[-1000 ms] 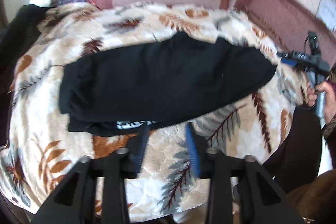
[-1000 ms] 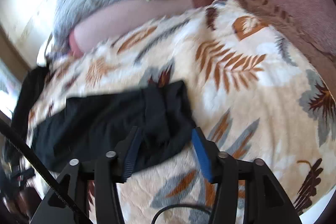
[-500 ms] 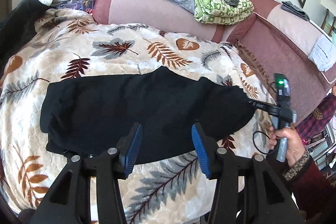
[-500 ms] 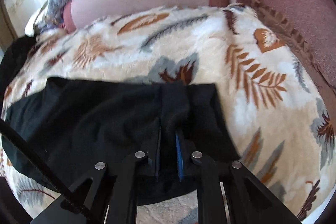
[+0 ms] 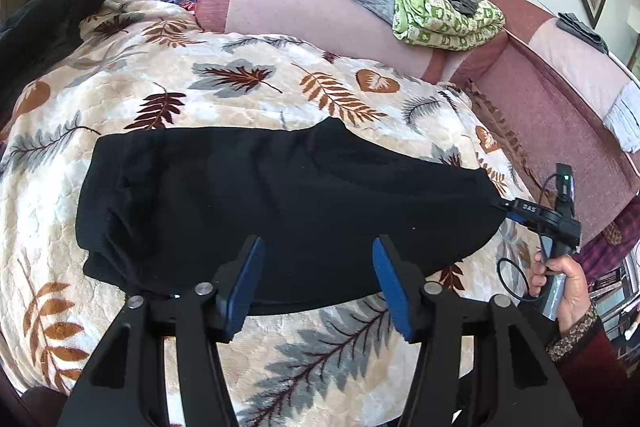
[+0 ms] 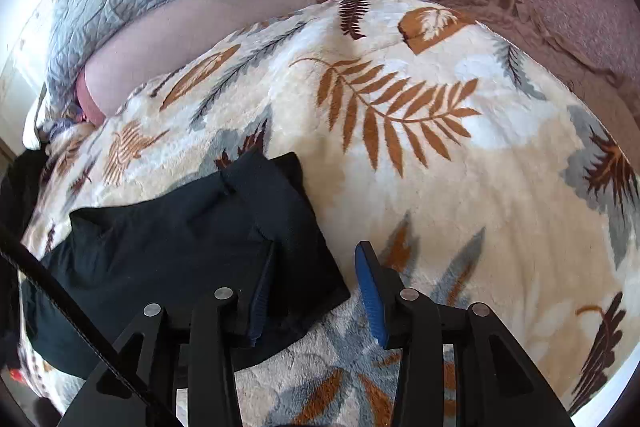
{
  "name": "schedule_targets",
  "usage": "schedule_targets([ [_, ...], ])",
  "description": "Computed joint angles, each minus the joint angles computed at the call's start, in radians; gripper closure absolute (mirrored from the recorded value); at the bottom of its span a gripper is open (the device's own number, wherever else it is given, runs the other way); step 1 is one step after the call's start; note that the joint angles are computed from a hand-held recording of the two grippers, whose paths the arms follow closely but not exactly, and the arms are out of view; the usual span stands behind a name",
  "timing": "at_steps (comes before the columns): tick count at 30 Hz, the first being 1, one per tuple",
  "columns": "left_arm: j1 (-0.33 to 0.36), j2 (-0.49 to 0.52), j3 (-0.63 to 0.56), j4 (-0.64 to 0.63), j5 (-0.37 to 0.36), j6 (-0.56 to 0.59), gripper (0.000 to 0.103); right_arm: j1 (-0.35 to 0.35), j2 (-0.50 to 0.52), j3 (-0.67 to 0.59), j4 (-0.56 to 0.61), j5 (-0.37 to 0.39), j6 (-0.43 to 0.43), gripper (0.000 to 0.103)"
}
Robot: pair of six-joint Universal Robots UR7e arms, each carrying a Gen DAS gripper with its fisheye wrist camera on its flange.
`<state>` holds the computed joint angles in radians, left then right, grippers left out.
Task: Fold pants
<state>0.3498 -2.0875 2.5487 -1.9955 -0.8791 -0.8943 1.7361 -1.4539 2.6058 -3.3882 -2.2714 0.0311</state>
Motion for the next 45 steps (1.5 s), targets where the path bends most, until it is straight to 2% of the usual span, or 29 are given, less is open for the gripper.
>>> schedule_targets([
  [3,-0.005,0.001,-0.001,0.011,0.011,-0.009,0.046,0.040,0.012,-0.004,-0.032,-0.068,-0.006,0.052],
  [5,-0.010,0.006,-0.001,0.019,0.018,-0.017,0.042,0.056,0.004,-0.002,-0.049,-0.096,-0.002,0.052],
  [7,-0.012,0.020,-0.005,0.035,0.023,-0.028,0.040,0.058,-0.015,0.001,-0.069,-0.093,-0.004,0.052],
  [9,-0.021,0.035,-0.017,0.080,0.037,-0.050,0.040,0.050,-0.052,0.012,-0.101,-0.046,-0.016,0.052],
  [12,-0.052,0.029,-0.028,0.159,0.071,-0.101,0.040,-0.001,-0.152,0.031,-0.120,0.123,-0.026,0.052],
  [14,-0.063,0.012,-0.028,0.185,0.078,-0.116,0.038,-0.030,-0.196,0.019,-0.090,0.215,-0.029,0.052],
  [19,-0.059,-0.007,-0.032,0.241,0.083,-0.150,0.036,-0.101,-0.177,-0.038,0.024,0.490,-0.030,0.052],
  [20,-0.060,-0.006,-0.034,0.248,0.083,-0.155,0.036,-0.092,-0.145,-0.058,0.044,0.492,-0.029,0.052],
  [21,-0.062,-0.011,-0.034,0.261,0.083,-0.165,0.036,-0.070,-0.099,-0.082,0.054,0.452,-0.034,0.052],
  [22,-0.064,-0.016,-0.034,0.267,0.084,-0.169,0.036,-0.036,-0.039,-0.109,0.047,0.378,-0.045,0.052],
  [23,-0.064,-0.024,-0.034,0.280,0.088,-0.174,0.036,-0.021,0.000,-0.127,0.049,0.345,-0.059,0.051],
  [24,-0.063,-0.025,-0.037,0.293,0.091,-0.184,0.036,-0.022,0.022,-0.140,0.072,0.354,-0.073,0.051],
  [26,-0.052,-0.029,-0.043,0.314,0.097,-0.200,0.036,-0.061,0.031,-0.144,0.125,0.450,-0.082,0.052],
  [27,-0.042,-0.039,-0.048,0.330,0.101,-0.217,0.036,-0.073,0.040,-0.147,0.137,0.453,-0.074,0.052],
  [29,-0.026,-0.059,-0.052,0.339,0.106,-0.234,0.036,-0.089,0.058,-0.154,0.137,0.352,-0.041,0.054],
  [30,-0.013,-0.077,-0.054,0.340,0.109,-0.242,0.036,-0.098,0.068,-0.154,0.116,0.293,-0.025,0.062],
  [31,-0.002,-0.083,-0.057,0.337,0.112,-0.243,0.036,-0.110,0.064,-0.146,0.087,0.276,-0.010,0.071],
  [32,0.012,-0.090,-0.059,0.335,0.115,-0.244,0.035,-0.109,0.054,-0.134,0.060,0.253,0.011,0.068],
  [33,0.023,-0.092,-0.061,0.330,0.120,-0.239,0.034,-0.088,0.050,-0.122,0.016,0.187,0.032,0.057],
  [35,0.046,-0.084,-0.059,0.306,0.130,-0.221,0.034,-0.055,0.029,-0.099,-0.041,0.149,0.027,0.055],
  [39,0.128,-0.022,-0.046,0.170,0.115,-0.122,0.034,0.034,0.001,-0.074,-0.053,0.168,0.020,0.054],
  [41,0.179,0.009,-0.036,0.114,0.113,-0.096,0.034,0.070,0.011,-0.097,0.012,0.234,0.014,0.053],
  [43,0.216,0.020,-0.026,0.092,0.117,-0.096,0.034,0.079,0.036,-0.126,0.099,0.362,0.003,0.052],
  [45,0.244,0.000,0.001,0.033,0.108,-0.064,0.034,0.096,0.101,-0.173,0.166,0.448,-0.012,0.052],
])
